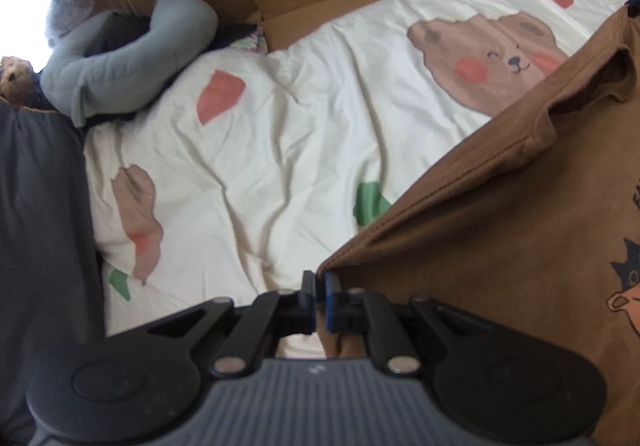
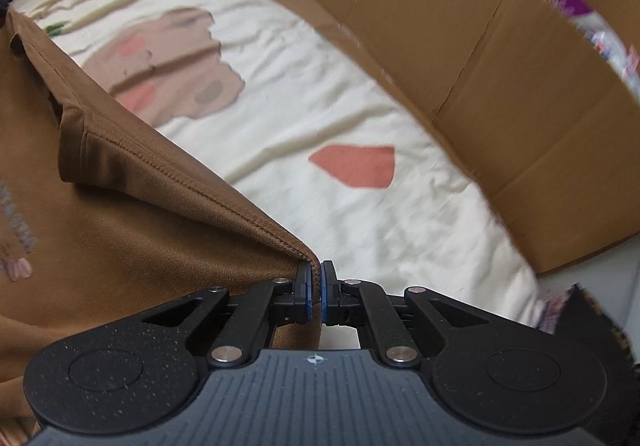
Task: Fold clothes
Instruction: 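Hold the sweatshirt edges with both grippers and lower it toward the cardboard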
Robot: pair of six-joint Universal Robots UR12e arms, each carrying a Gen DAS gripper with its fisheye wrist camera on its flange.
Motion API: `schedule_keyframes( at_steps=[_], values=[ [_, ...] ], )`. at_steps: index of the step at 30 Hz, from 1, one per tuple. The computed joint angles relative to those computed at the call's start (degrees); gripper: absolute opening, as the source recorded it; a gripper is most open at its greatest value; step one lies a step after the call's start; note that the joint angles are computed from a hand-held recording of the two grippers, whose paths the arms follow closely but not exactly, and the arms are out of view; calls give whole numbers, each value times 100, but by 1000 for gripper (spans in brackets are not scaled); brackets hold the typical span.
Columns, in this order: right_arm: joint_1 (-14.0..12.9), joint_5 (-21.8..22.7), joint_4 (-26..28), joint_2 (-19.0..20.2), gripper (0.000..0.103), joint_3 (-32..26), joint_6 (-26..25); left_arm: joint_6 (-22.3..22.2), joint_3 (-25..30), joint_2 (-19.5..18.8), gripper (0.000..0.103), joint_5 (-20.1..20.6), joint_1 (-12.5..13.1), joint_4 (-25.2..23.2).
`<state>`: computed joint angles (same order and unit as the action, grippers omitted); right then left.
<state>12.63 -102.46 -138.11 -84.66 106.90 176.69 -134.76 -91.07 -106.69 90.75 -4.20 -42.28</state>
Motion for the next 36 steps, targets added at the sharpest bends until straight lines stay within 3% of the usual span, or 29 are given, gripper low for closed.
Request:
schedule_keyframes(
  at_steps=[13, 25, 28, 32, 36],
  values=[
    [22, -204, -37, 362, 2, -249, 152, -232, 259, -288, 4, -1, 34, 70],
    [-25, -451, 119, 836, 2, -1002, 133, -637, 779, -643, 4, 252, 11, 326],
    [-36, -538, 181, 991, 2, -1208, 138, -948, 986, -773, 4, 307, 1, 203],
    [-49, -587, 353, 1210, 2, -1486, 152, -951, 1182, -915, 4, 511, -59, 164],
    [-25, -746, 403, 1389, 2, -1711, 121, -1232, 1304, -1006, 4, 671, -85, 155]
  ],
)
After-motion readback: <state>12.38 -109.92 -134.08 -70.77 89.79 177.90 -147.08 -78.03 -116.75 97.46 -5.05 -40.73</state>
